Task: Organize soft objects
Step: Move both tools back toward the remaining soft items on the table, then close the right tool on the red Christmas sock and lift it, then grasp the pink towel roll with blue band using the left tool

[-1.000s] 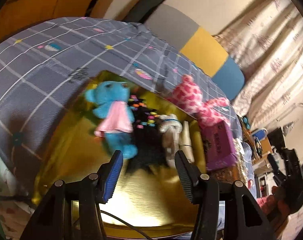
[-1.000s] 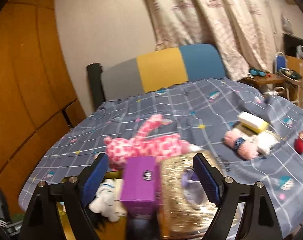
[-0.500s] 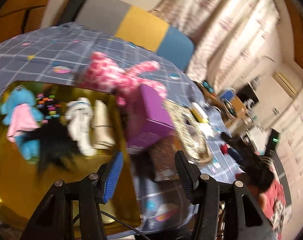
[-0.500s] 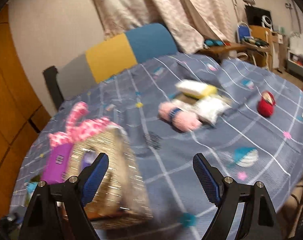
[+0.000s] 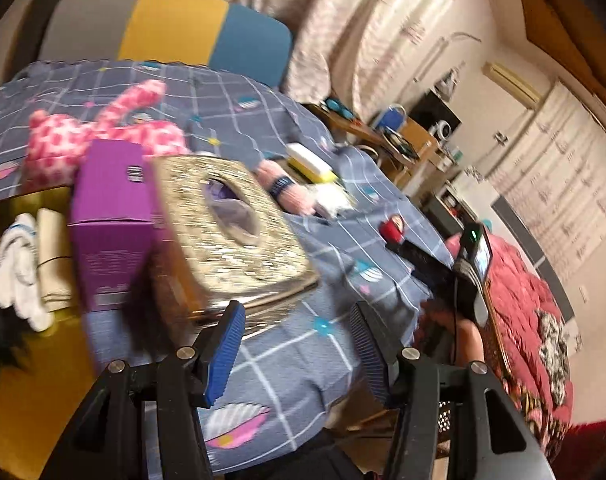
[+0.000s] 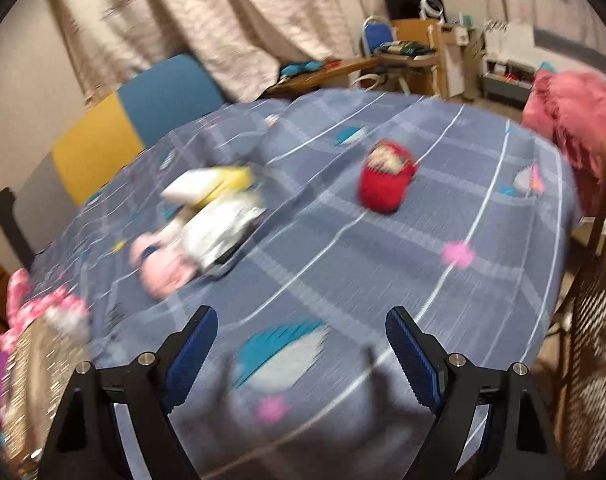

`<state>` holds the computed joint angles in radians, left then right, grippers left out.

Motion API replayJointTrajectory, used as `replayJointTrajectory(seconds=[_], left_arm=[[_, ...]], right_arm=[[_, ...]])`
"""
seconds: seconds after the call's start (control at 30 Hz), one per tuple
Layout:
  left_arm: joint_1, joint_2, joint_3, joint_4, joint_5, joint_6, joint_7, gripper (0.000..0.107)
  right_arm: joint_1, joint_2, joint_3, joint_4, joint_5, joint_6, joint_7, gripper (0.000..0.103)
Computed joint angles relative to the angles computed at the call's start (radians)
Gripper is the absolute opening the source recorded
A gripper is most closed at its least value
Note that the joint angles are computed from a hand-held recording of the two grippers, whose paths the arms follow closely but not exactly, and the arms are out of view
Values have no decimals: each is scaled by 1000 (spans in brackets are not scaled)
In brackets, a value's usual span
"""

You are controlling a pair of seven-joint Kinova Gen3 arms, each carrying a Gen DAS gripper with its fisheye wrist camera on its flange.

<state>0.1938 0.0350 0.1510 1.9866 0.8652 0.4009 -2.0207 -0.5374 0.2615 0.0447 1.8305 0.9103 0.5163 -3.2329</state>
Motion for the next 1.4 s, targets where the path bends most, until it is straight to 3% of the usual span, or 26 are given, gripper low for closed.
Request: replayJointTrajectory(seconds=[0.13,0.23,0.47,0.6,0.77,0.8,0.83,1.07,1.17,1.3,1.4], left_arm=[[18,54,24,-64,-41,28,43,55],[33,83,41,-108,-102,38,107,55],[59,145,66,-209,-234,66,229,55],[78,190,67,-285,-309,83,325,55],[118,269,56,-408,-416,129,478,55],[124,283,54,-431,-435,137,506,55],[136,297,48,-455,-459,146,540,55],[193,425,8,-668,-567,213,780,55],[218,496,-27,-779,-614,242,894,56],[221,620,-54,-964,-651,363,1043,56],[211,715,-53,-1099,-671,453,1136,56]], right_arm=[[77,45,31,-63,-52,-15,108,87],[158,104,24,-156,-145,-7,230,87],[241,241,52,-351,-347,52,440,86],[289,283,42,-389,-452,32,545,73],[241,299,122,-357,-479,-40,574,52],[243,295,125,-344,-491,-65,585,39],[248,295,125,-334,-506,-93,603,36],[120,289,271,-259,-472,-235,600,31],[21,289,381,-216,-443,-323,604,31],[-98,312,513,-199,-443,-367,624,31],[-124,323,535,-204,-461,-368,669,31]])
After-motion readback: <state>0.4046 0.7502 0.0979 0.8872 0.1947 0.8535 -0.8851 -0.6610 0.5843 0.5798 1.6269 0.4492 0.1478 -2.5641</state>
